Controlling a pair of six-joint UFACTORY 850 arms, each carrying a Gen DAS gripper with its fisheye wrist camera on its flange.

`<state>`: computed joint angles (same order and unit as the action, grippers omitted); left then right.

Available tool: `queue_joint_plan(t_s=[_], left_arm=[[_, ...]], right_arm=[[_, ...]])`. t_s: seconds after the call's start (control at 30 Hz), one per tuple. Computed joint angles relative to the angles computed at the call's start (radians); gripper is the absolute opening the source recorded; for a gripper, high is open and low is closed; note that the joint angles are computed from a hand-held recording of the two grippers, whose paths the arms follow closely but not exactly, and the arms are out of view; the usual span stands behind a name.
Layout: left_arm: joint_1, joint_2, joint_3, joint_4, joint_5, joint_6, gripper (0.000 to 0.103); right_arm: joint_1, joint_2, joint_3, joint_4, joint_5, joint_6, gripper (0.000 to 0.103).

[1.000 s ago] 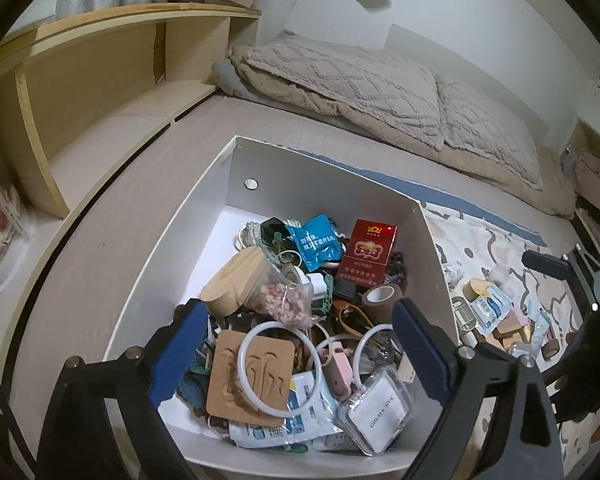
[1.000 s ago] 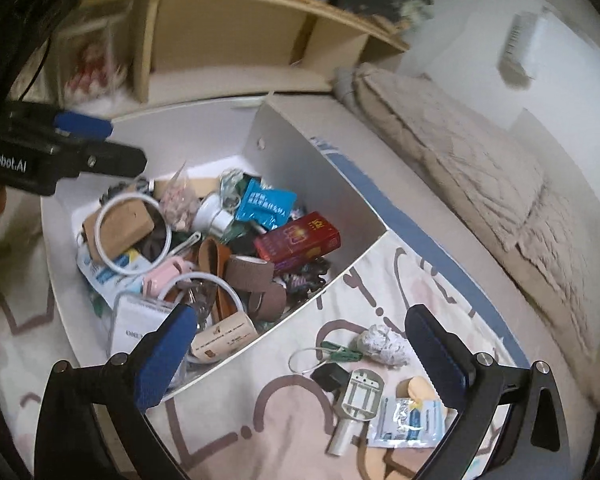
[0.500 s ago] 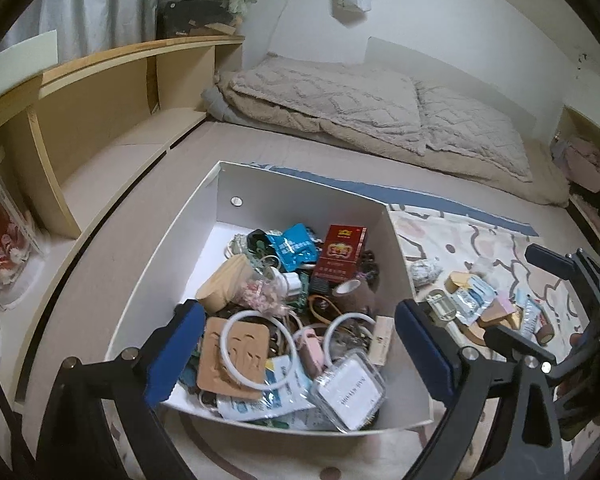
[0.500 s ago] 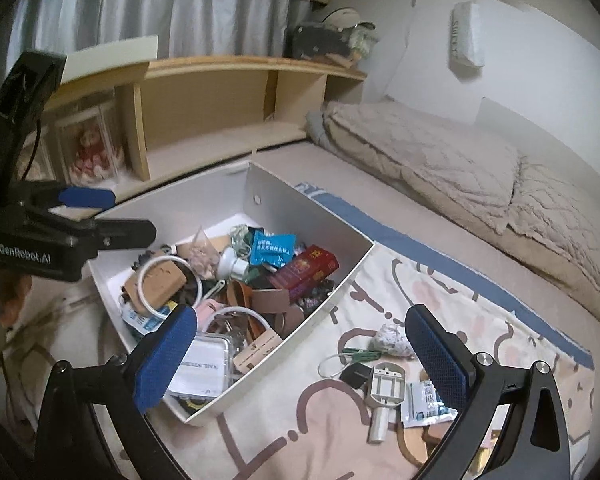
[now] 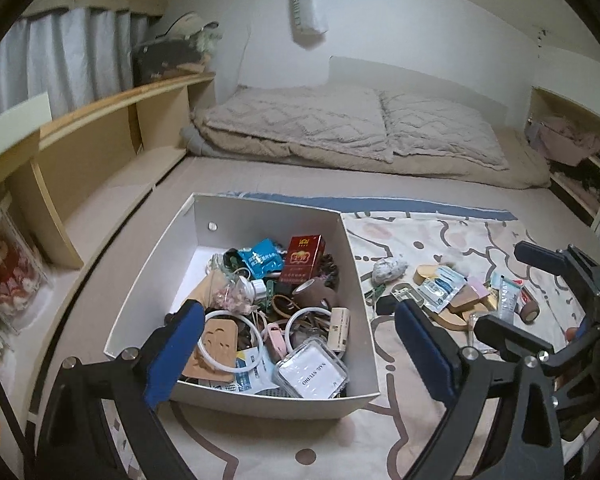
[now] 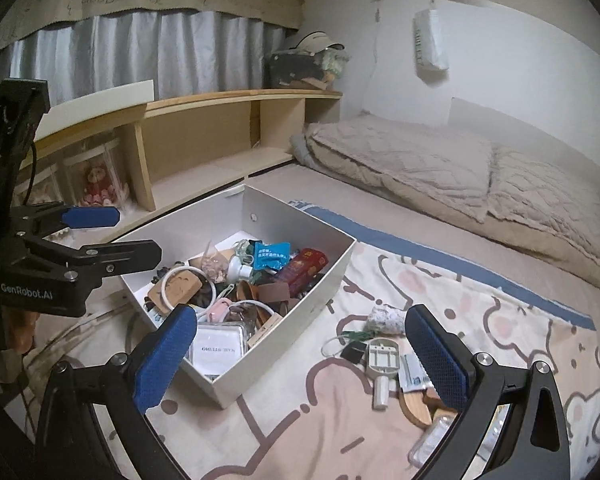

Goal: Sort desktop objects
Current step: 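Withdraw both open tools from the white box toward the blanket, then move the right gripper away from the white box over the blanket items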

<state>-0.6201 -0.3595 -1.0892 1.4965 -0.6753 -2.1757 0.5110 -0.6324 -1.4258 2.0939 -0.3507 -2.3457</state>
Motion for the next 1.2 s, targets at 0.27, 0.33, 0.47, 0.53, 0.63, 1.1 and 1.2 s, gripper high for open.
queue_joint_plan(t_s=[0.27,0.33,0.47,0.53,0.63,1.1,1.2], left_arm=[[-0.041,0.026,0.026,0.056,-0.014,-0.056,0.097],[-0.051,0.029,0.030,0.068,-0.029,-0.063,0.097],[-0.063,0.046,0.046,0.095,-0.040,-0.100,0.097],[-0.065,0.055,0.049,0.095,-0.029,-0.104,0.097],[-0.076,0.067,0.055,0.106,-0.047,-0.110,0.097],[-0.107,0.073,0.057,0.145,-0.081,-0.101,0.097],[-0.108,0.061,0.048,0.136,-0.079,-0.081,0.097]], right_arm=[[-0.029,0.071,0.111,0.159,-0.051,-0.124,0.103],[-0.036,0.087,0.135,0.210,-0.061,-0.170,0.103],[-0.046,0.119,0.189,0.345,-0.086,-0.300,0.103],[-0.052,0.129,0.208,0.388,-0.100,-0.334,0.103],[-0.062,0.140,0.233,0.442,-0.115,-0.375,0.103],[-0.121,0.171,0.314,0.457,-0.169,-0.386,0.103],[-0.132,0.175,0.325,0.465,-0.179,-0.405,0.103]])
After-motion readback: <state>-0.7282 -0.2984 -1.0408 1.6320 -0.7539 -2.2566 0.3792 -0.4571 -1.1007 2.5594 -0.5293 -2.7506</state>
